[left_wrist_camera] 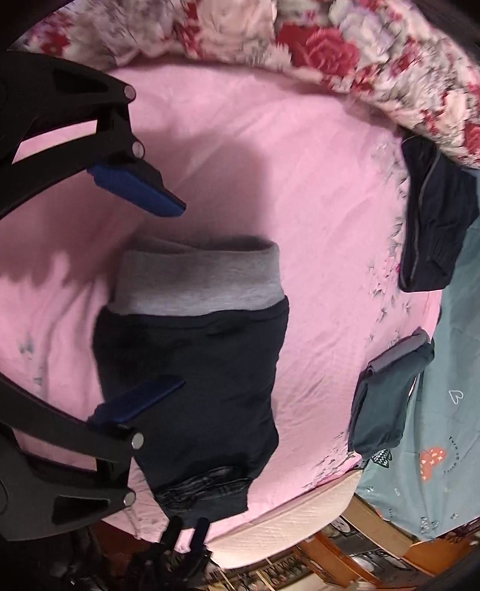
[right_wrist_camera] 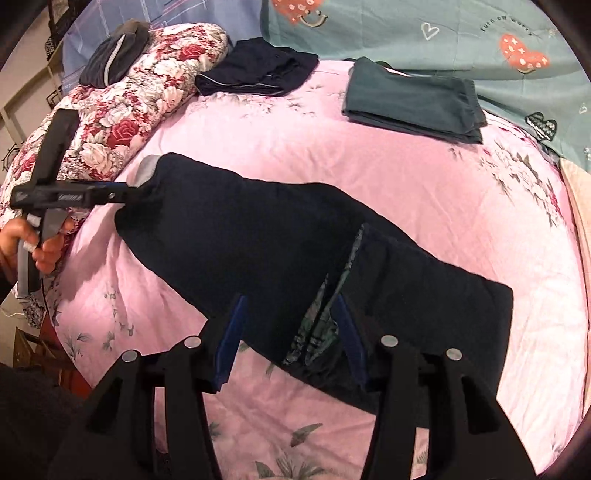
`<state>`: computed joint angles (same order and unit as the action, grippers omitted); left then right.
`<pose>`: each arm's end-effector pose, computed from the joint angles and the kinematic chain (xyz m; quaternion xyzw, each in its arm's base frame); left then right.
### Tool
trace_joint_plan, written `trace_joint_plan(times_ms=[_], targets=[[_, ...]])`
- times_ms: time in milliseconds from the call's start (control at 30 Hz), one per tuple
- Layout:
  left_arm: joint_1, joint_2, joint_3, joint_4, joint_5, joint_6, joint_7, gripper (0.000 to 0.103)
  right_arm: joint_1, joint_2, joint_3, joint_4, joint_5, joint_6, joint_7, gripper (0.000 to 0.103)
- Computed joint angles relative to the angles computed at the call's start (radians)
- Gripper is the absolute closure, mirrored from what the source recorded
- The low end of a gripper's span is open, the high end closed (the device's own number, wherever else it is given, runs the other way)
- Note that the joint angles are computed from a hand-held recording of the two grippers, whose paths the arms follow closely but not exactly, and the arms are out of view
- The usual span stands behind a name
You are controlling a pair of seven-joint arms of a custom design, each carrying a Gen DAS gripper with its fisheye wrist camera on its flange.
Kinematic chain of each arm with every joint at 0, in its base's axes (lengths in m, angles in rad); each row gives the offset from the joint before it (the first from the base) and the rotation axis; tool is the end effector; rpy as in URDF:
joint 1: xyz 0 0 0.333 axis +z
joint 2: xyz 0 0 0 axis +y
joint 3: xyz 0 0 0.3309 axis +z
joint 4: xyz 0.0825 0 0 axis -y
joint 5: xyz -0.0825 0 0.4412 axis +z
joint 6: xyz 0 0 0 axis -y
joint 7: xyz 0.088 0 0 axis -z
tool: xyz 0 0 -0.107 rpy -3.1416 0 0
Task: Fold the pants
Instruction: 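Grasp the grey waistband with the left tool and fold it over the pants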
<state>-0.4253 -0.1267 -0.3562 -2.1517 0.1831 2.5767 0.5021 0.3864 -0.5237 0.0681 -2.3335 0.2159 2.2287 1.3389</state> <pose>0.4231 -0.4325 0.5019 -0.7276 0.6260 -0.2758 0.0515 0.4254 0.2195 0.5744 -0.8598 0.4598 -0.0673 0.2117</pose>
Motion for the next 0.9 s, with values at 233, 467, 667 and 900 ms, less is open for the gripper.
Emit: trace_joint_plan(times_ms=[233,467,667,900], targets=[[-0.013,0.043,0.030,0.034,-0.198,-0.064,0.149,0.046,-0.029,-0.034,0.005,-0.022,-0.034,0.000,0.054,0.052],[-0.005,0.068,0.028,0.073,-0.248,-0.154,0.110,0.032,-0.045,-0.026,-0.005,-0.023,-0.036,0.005,0.100,0.052],[-0.016,0.059,0.017,0.067,-0.202,-0.115,0.077,0.060,-0.046,-0.021,-0.018,-0.023,-0.027,-0.003,0.092,0.052],[-0.021,0.040,-0.011,0.097,-0.003,-0.136,-0.094,0.064,-0.063,-0.014,-0.032,-0.023,-0.011,-0.004,0.097,0.052]])
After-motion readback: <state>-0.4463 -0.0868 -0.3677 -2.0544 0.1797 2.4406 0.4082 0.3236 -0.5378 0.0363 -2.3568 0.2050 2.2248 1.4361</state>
